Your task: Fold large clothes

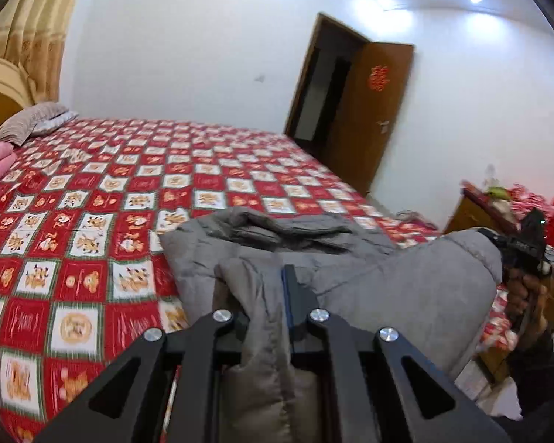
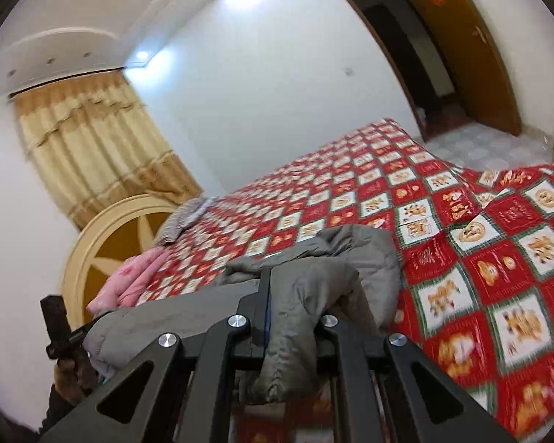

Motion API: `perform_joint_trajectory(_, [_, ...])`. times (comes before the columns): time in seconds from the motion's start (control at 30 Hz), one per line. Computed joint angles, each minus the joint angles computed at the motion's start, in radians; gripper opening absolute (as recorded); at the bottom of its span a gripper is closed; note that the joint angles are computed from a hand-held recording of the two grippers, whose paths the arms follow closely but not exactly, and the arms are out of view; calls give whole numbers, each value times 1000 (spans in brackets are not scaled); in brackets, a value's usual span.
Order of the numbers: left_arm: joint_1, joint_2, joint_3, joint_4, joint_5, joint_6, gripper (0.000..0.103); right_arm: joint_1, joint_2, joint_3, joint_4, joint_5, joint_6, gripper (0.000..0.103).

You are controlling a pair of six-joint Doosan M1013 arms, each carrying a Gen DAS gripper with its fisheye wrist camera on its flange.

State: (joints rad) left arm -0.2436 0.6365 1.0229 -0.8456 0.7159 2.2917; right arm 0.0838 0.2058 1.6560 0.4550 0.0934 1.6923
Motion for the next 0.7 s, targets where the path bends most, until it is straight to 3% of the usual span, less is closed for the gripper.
perform_joint_trajectory(0.2, [-36, 143, -206, 287, 18, -260, 26, -44, 155, -169, -146, 135, 222, 8])
perform_joint_trajectory(0.23, [-43, 163, -237, 342, 21, -312, 36, -48, 174, -188, -159, 149, 242, 8])
perform_joint_trajectory(0.27, [-51, 180, -261, 409, 15, -372, 57, -53, 194, -210, -171, 164, 259, 8])
perform_joint_trajectory(0.3, [-60, 184, -267, 490, -9, -442, 71, -56, 213, -232, -190, 177, 282, 8])
perform_joint_trajectory(0.33, [-70, 181, -254, 585, -73, -529, 92, -59, 228, -247, -198, 184, 294, 8])
perform_joint_trajectory(0.37, [-74, 179, -243, 628, -128, -576, 100, -64, 246, -267, -187, 191, 288, 8])
perform_joint_trajectory(0.5, [-74, 226, -330, 700, -118, -720, 103, -75, 305, -335, -278, 216, 396, 10])
perform_joint_trajectory(0.57, [-90, 243, -364, 897, -104, -911, 103, -82, 332, -369, -284, 230, 412, 13])
perform_joint_trajectory(0.63, [-107, 253, -385, 1077, -76, -1093, 103, -79, 361, -414, -378, 255, 485, 15])
perform_joint_trajectory(0.7, [-119, 225, -329, 1210, -128, -1246, 103, -73, 385, -453, -461, 280, 546, 21])
